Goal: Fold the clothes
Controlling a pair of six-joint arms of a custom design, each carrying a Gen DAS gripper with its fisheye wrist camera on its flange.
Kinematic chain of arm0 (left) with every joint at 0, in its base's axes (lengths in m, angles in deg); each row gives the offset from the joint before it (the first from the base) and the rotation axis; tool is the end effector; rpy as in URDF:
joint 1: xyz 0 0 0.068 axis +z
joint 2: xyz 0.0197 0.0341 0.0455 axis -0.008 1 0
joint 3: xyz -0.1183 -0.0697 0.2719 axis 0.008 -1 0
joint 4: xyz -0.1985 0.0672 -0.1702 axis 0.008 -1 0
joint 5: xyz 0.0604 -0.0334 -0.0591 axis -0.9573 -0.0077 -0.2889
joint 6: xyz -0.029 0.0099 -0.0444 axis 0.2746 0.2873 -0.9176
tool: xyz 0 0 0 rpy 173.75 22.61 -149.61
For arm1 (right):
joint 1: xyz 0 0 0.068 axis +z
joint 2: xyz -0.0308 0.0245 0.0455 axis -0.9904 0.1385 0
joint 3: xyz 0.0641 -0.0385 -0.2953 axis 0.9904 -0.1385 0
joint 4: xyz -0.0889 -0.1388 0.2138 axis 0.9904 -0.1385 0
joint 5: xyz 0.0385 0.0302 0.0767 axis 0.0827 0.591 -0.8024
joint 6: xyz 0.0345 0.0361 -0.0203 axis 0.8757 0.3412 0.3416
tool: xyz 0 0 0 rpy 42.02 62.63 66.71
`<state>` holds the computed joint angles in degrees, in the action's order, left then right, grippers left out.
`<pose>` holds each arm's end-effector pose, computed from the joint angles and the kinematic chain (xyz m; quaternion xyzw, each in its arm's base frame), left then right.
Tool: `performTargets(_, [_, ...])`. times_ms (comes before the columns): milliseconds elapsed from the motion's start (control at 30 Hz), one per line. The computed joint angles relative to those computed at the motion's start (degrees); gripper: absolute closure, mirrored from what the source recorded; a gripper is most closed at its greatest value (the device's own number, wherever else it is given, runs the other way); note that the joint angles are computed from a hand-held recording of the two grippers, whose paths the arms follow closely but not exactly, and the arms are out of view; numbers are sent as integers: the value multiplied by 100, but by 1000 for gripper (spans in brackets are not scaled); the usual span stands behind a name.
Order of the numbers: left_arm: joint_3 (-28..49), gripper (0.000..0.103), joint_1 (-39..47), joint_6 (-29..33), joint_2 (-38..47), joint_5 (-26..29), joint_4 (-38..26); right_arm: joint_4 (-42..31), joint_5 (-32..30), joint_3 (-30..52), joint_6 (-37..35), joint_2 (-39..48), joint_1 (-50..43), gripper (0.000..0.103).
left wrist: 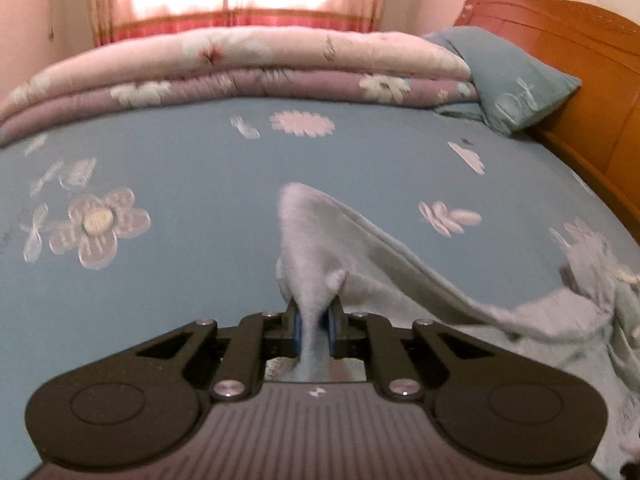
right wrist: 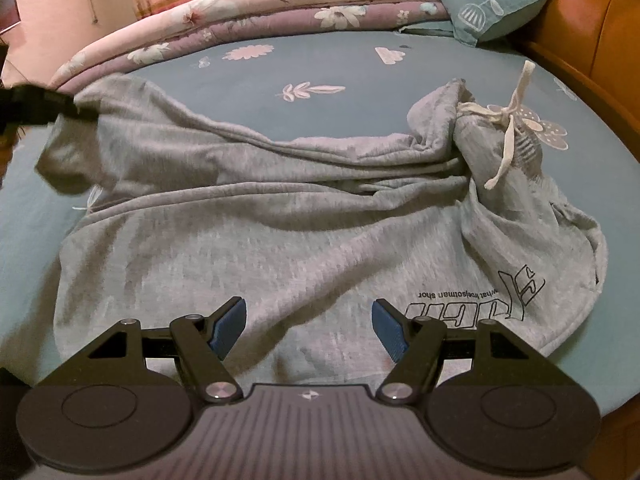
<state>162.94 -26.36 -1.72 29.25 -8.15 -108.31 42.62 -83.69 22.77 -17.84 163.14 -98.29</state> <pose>0.3486 -0.1527 0.3044 -0.1130 0.9077 0.0101 0.4040 0.2591 -0.0578 0.2433 -0.1744 0.9241 0.1248 0.3163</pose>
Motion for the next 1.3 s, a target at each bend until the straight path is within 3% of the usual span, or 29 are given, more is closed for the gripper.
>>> performTargets(133, [478, 100, 364, 11, 310, -33, -23, 76, 87, 9, 75, 108, 57, 29])
performTargets(267, [320, 98, 771, -130, 289, 642, 331, 201, 247, 8, 274, 188, 118, 29])
performTargets(333, [-127, 80, 922, -252, 109, 1171, 785, 222, 235, 25, 289, 250, 111, 29])
performTargets(367, [-359, 56, 997, -331, 26, 1445, 1016, 232, 231, 34, 298, 285, 110, 28])
performTargets(400, [-625, 41, 1051, -434, -51, 1696, 1246, 241, 241, 43, 310, 328, 120, 28])
performTargets(600, [-1474, 40, 520, -348, -482, 1001, 1275, 301, 279, 40, 303, 420, 224, 27])
performTargets(767, [-1932, 35, -150, -460, -1016, 974, 1084, 444, 389, 10, 342, 481, 333, 25])
performTargets(833, [-2095, 35, -239, -572, -1055, 1349, 1182, 445, 402, 28, 415, 556, 391, 25])
performTargets(933, [-2494, 34, -127, -1127, -941, 2250, 1920, 418, 349, 12, 472, 578, 498, 25])
performTargets(1067, [-2631, 35, 102, -1576, -397, 1985, 2724, 433, 396, -77, 400, 443, 632, 25])
performTargets(1200, [-2860, 34, 601, -2260, 46, 2266, 3790, 493, 422, -129, 218, 291, 551, 21])
performTargets(1300, [-2953, 34, 769, -2632, 287, 2156, 4473, 552, 504, -97, 244, 360, 472, 21])
